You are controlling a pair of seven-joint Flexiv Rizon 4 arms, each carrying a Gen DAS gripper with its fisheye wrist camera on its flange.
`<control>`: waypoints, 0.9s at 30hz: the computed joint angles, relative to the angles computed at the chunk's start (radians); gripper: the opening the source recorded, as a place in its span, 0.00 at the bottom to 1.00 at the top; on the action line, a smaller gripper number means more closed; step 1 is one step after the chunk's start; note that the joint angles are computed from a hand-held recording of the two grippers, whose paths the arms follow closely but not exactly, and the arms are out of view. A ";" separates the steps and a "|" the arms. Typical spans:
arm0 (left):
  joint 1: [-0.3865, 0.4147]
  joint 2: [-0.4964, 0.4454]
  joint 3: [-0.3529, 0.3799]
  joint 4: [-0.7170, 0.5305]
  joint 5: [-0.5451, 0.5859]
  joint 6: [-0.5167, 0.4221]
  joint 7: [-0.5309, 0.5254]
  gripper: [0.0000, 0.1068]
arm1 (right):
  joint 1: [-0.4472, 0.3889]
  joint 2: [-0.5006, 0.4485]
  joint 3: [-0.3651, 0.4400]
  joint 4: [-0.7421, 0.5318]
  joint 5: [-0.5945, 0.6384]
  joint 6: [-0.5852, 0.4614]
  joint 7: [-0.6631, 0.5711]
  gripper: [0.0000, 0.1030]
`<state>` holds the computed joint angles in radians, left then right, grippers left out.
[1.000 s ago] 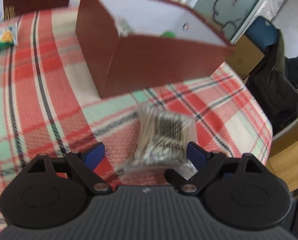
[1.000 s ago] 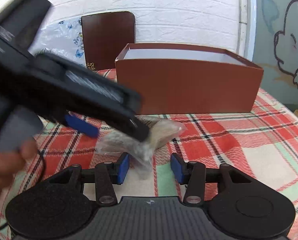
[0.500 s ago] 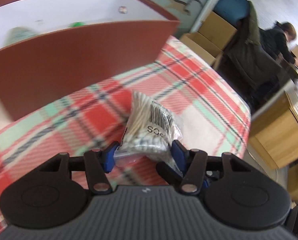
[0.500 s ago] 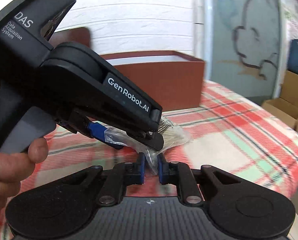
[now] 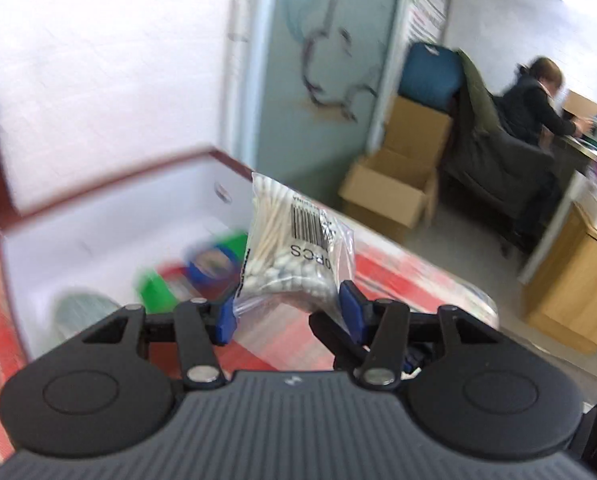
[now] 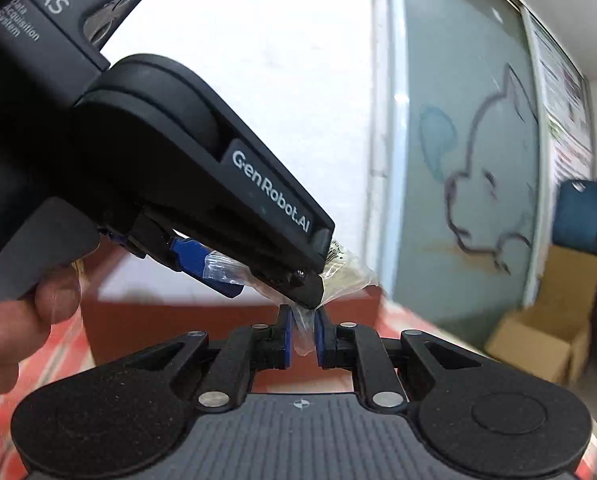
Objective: Organize objects
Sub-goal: 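Grasp the bag of white beads with the left gripper and drop it into the box, then move the right gripper to the blue-capped marker while the left gripper withdraws from the box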
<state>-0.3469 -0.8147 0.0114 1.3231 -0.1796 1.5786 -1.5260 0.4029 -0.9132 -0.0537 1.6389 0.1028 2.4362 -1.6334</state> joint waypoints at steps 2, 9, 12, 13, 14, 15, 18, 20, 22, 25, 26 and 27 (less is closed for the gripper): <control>-0.042 -0.027 0.109 -0.053 -0.041 -0.033 -0.030 0.53 | -0.019 -0.027 0.017 -0.067 -0.065 -0.035 0.033 0.13; -0.154 -0.167 0.513 -0.257 0.038 -0.254 -0.380 0.80 | -0.030 -0.145 0.027 -0.308 -0.209 -0.233 0.153 0.36; -0.141 -0.155 0.485 -0.240 0.078 -0.243 -0.392 0.83 | -0.012 -0.130 0.001 -0.262 -0.189 -0.192 0.144 0.45; -0.142 -0.156 0.485 -0.241 0.094 -0.238 -0.402 0.84 | -0.009 -0.121 0.000 -0.242 -0.180 -0.179 0.143 0.45; -0.144 -0.150 0.480 -0.236 0.109 -0.235 -0.409 0.84 | -0.008 -0.109 0.001 -0.218 -0.171 -0.166 0.142 0.45; -0.149 -0.148 0.477 -0.235 0.124 -0.234 -0.421 0.84 | -0.001 -0.097 -0.003 -0.193 -0.150 -0.147 0.136 0.45; -0.185 -0.122 0.492 -0.205 0.179 -0.245 -0.466 0.83 | 0.012 -0.052 0.005 -0.094 -0.099 -0.085 0.121 0.45; -0.208 -0.091 0.495 -0.164 0.218 -0.239 -0.492 0.83 | 0.002 -0.028 0.023 -0.039 -0.091 -0.062 0.132 0.45; -0.227 -0.058 0.491 -0.115 0.257 -0.218 -0.519 0.83 | 0.003 -0.009 0.030 0.017 -0.074 -0.039 0.132 0.45; -0.246 -0.010 0.474 -0.048 0.306 -0.199 -0.556 0.83 | -0.001 0.020 0.042 0.082 -0.068 -0.070 0.150 0.46; -0.251 0.004 0.467 -0.026 0.321 -0.199 -0.568 0.83 | 0.005 0.034 0.041 0.103 -0.061 -0.095 0.155 0.46; -0.257 0.017 0.464 -0.008 0.336 -0.204 -0.582 0.83 | 0.015 0.044 0.037 0.116 -0.052 -0.125 0.159 0.46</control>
<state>-0.6035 -0.7980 0.4758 1.3155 0.1562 1.3748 -2.1080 0.4175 -0.8688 -0.0165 1.7550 0.0510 2.3110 -1.4746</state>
